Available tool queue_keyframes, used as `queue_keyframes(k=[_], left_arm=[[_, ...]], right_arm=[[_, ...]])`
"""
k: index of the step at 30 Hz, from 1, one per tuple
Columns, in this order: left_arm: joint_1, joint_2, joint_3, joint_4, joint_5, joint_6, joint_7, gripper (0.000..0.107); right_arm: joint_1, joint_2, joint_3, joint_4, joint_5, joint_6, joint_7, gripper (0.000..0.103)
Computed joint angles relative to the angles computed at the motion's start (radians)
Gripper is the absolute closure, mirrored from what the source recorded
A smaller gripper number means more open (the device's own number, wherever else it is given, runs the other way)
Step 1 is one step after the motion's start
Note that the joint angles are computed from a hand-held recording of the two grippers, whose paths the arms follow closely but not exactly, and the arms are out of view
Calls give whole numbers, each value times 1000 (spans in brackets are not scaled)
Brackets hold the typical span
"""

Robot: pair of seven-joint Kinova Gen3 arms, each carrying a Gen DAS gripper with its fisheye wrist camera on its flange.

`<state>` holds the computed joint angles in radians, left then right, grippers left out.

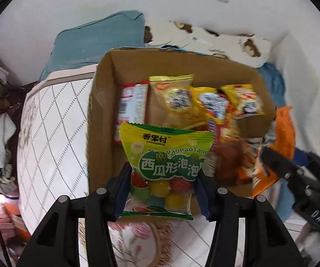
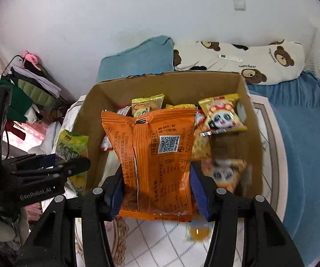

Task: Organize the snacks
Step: 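Carry both packets into the box and open both tools, then move both tools back over the red triangle packet and jelly cup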

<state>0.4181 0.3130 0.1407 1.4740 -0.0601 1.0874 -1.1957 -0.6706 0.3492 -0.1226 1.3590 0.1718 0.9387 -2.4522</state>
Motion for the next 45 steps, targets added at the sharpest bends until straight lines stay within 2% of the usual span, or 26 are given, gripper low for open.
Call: queue_keyframes(k=[3,10,11,12,14,15,16,18,21,22,23,32,39,45], left_arm=[[-16,55,-9,-40,1,36,-14,58],[-60,119,-29,-78,45,80,-25,56],[-67,118,-30,-75,54,79,-23,56],[-75,113,-30,-64,66,66,-23,56],[-67,93,-36,-46,51,43,-11,48],[-57,88,-38,-46,34,38,-2,37],[-54,83,-38,-43,27,33,2,28],[-47,75,-36,-39,17,25,11,19],[-31,67,-35,-32,-2,16,29,14],[-23,64,-34,-28,-14,13,36,6],[-15,62,-34,-25,-24,10,44,5],[21,-3,-26,61,-70,-64,130,5],[71,-72,-11,118,-151,-106,215,5],[124,-157,15,186,-260,-134,347,5]], right_arm=[[48,94,-10,-109,-58,38,83,46],[94,234,-7,-263,-167,74,181,43],[95,246,-2,-278,-176,85,184,37],[94,250,2,-280,-183,87,184,26],[91,261,15,-292,-187,103,180,16],[89,266,20,-299,-185,118,179,10],[89,269,23,-301,-186,130,178,8],[86,265,31,-288,-182,135,168,6],[68,260,47,-278,-152,161,150,4],[60,253,53,-268,-140,165,137,4],[54,248,55,-261,-132,170,128,4],[-35,171,77,-161,8,189,6,4],[-96,88,69,-86,124,197,-99,4],[-165,20,48,-38,245,226,-211,4]])
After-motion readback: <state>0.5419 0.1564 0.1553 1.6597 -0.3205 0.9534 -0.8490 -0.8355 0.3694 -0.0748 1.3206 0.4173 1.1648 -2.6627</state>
